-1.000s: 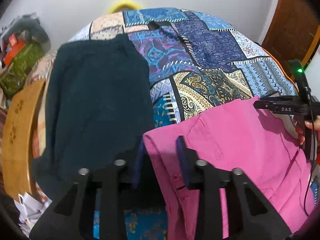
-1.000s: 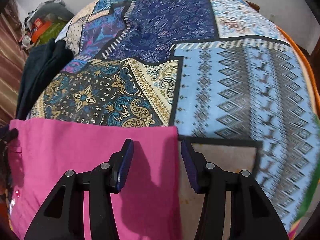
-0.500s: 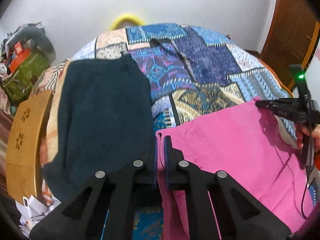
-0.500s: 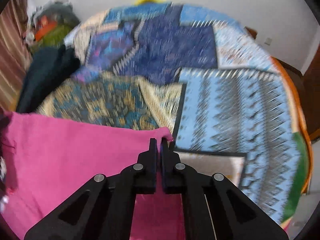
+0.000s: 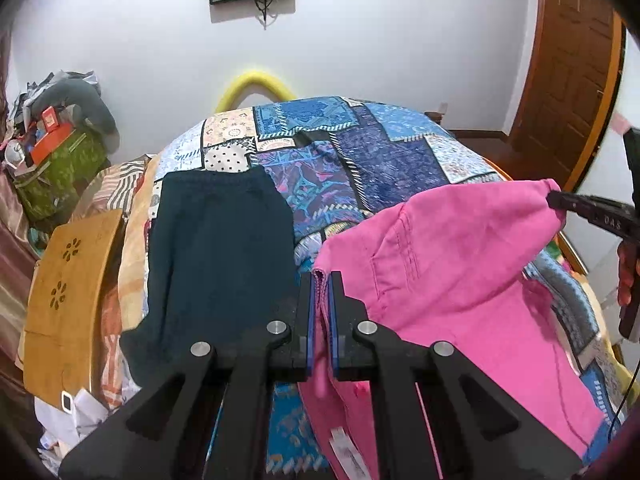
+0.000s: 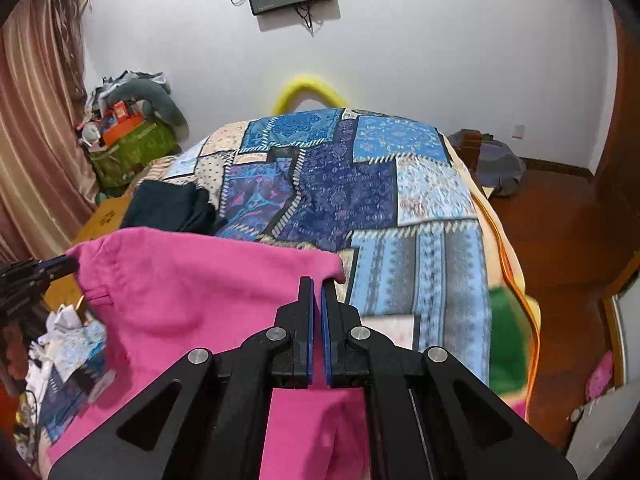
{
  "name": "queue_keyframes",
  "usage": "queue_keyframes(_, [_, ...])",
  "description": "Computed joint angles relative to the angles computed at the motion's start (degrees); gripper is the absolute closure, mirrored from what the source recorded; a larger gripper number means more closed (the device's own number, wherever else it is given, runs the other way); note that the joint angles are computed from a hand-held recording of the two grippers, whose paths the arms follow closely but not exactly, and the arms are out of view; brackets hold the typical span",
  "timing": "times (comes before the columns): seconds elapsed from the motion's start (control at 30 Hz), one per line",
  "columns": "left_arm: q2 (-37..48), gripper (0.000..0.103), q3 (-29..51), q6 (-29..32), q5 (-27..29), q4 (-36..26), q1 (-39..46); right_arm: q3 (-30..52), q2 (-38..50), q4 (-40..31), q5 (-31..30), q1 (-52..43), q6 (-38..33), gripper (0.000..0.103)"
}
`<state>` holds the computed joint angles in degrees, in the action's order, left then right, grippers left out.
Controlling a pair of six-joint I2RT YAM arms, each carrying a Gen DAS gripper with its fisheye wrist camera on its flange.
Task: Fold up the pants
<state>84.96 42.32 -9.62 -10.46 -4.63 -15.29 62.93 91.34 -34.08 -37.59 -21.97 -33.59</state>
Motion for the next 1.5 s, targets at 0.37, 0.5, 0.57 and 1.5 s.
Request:
queue_keyframes(0.37, [-17.2,0.1,-13.0,-7.0,-6.3,-6.7,-11.2,-9.8,-9.4,-14.6,-7.3,-15.4,-17.2,0.1])
queue_keyframes(0.5, [-23.1,0.1,-17.4,-11.4,-7.9,-10.1,-15.7,-11.7,-10.4,-20.0,-8.2,-21.3,-24.5,0.1])
queue_keyframes(0.57, [-25.4,0.1,-19.4,-13.5,-8.5,-11.8,-18.2,-12.3,-10.2,-22.2,-7.3,-23.6,-27.6,0.1])
queue_keyframes(1.5, [-27.3,0.019,-19.6,-25.8,-18.3,-22.1,-35.6,-19.6,-14.5,-36.8,0.4,-38.2,-58.8,0.063])
